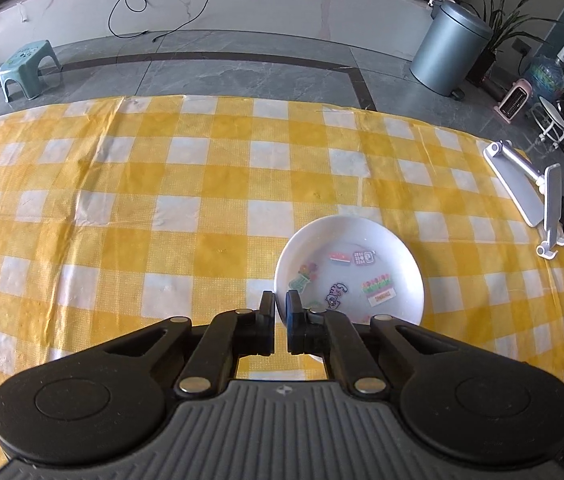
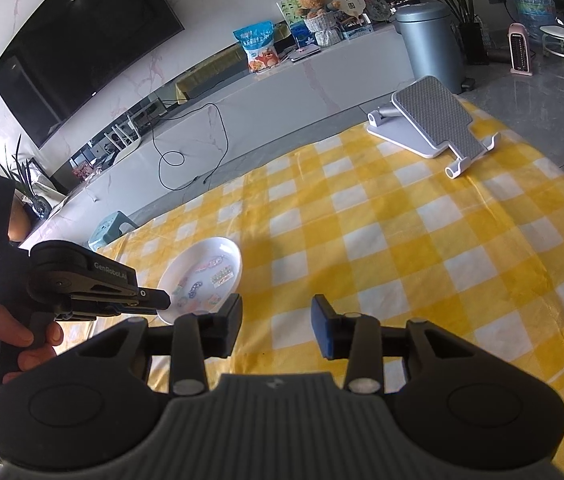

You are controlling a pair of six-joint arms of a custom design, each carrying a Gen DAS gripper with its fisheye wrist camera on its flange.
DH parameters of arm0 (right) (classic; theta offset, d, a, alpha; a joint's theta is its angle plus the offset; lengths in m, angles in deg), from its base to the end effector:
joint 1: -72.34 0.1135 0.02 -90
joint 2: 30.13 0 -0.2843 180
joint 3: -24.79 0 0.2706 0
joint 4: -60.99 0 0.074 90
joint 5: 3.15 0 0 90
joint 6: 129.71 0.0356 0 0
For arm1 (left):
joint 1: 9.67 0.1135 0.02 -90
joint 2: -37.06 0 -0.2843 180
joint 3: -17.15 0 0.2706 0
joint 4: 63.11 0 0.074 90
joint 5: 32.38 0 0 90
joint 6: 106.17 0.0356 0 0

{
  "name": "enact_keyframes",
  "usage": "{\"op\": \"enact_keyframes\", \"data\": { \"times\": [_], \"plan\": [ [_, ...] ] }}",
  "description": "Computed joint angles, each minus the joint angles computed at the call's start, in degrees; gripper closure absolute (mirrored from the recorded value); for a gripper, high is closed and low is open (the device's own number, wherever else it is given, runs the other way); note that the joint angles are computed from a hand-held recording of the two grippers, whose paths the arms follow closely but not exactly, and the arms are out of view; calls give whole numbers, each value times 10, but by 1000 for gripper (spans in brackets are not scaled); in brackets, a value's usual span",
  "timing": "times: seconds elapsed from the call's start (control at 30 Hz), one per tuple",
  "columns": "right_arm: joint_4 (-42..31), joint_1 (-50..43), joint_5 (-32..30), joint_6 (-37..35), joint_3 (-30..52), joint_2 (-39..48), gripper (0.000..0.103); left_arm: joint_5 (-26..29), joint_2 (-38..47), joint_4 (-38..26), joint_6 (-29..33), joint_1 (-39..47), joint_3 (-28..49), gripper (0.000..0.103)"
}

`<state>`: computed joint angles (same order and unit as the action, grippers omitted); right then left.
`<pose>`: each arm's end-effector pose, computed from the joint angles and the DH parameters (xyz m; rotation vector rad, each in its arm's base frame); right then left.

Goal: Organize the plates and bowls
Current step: 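Move both tools to the small white sticker dish and close on its rim, then carry the small white dish with both tools and lower it onto the Fruity plate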

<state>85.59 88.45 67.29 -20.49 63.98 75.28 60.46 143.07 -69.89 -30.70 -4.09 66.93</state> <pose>0.2706 0.0905 0.0685 -0.1177 2.3464 0.7040 0.2973 0.0273 0.0642 -0.4511 2.6351 -0.1161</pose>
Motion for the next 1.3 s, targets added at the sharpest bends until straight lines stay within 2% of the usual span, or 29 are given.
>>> {"op": "enact_keyframes", "data": {
  "times": [0.23,0.5,0.63,0.8,0.93,1.17,1.3],
  "plan": [
    [-11,4,-3,-7,7,9,65,3,-24,-22,45,-36,-13,100],
    [-62,13,21,-15,35,33,66,14,-30,-38,86,-60,-23,99],
    [-68,16,26,-18,36,36,76,22,-35,-40,94,-61,-30,99],
    [-63,17,26,-17,36,41,84,30,-36,-42,103,-61,-30,99],
    [-64,17,12,-10,39,48,100,27,-40,-54,100,-66,-28,99],
    [-69,20,21,-16,31,31,102,21,-69,-71,79,-76,-41,99],
    [-76,19,13,-18,15,1,103,0,-134,-125,56,-95,-56,98]
  ]
}}
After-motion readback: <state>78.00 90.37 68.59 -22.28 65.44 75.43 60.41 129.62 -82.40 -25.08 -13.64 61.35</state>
